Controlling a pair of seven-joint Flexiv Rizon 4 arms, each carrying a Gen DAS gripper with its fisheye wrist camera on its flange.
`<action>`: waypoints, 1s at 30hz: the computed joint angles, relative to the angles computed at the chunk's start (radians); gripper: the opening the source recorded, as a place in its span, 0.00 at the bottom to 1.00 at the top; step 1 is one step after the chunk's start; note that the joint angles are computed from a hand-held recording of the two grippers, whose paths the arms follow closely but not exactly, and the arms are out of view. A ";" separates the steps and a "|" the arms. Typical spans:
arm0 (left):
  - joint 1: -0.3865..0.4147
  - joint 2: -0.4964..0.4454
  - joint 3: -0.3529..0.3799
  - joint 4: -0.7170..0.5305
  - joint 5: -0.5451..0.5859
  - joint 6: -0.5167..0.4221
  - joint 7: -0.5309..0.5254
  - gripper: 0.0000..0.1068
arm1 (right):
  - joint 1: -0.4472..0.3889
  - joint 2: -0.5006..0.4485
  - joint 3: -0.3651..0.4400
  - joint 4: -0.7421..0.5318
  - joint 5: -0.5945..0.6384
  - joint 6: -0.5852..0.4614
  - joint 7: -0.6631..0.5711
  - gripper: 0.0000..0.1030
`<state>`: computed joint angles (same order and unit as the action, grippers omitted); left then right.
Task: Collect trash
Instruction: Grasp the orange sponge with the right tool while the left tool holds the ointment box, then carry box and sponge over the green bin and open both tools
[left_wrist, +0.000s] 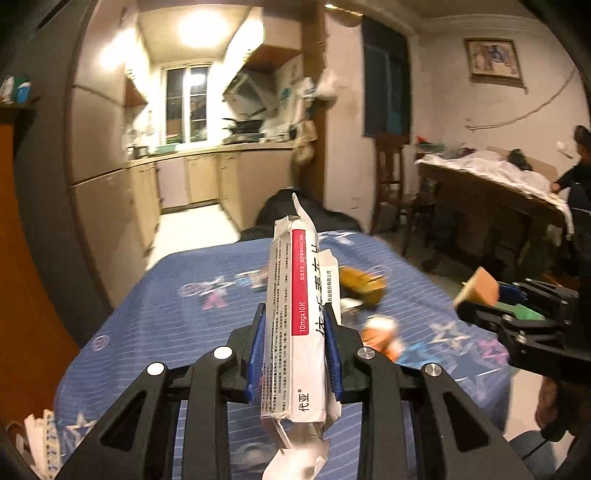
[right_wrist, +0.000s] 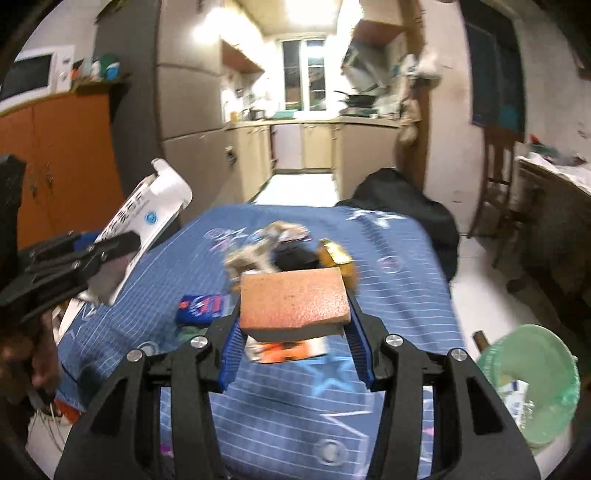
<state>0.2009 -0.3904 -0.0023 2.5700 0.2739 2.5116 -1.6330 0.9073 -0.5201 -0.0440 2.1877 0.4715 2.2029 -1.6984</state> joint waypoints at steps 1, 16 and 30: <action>-0.029 0.008 -0.010 -0.004 -0.025 -0.011 0.006 0.28 | -0.019 0.000 -0.008 -0.010 -0.006 -0.006 0.004 0.46; -0.524 -0.120 -0.115 -0.417 -0.401 -0.339 0.160 0.28 | -0.211 0.094 -0.146 0.078 0.053 -0.079 -0.023 0.46; -0.830 -0.453 0.045 -0.998 -0.591 -0.795 0.285 0.28 | -0.710 0.020 0.028 0.012 -0.318 -0.324 0.213 0.46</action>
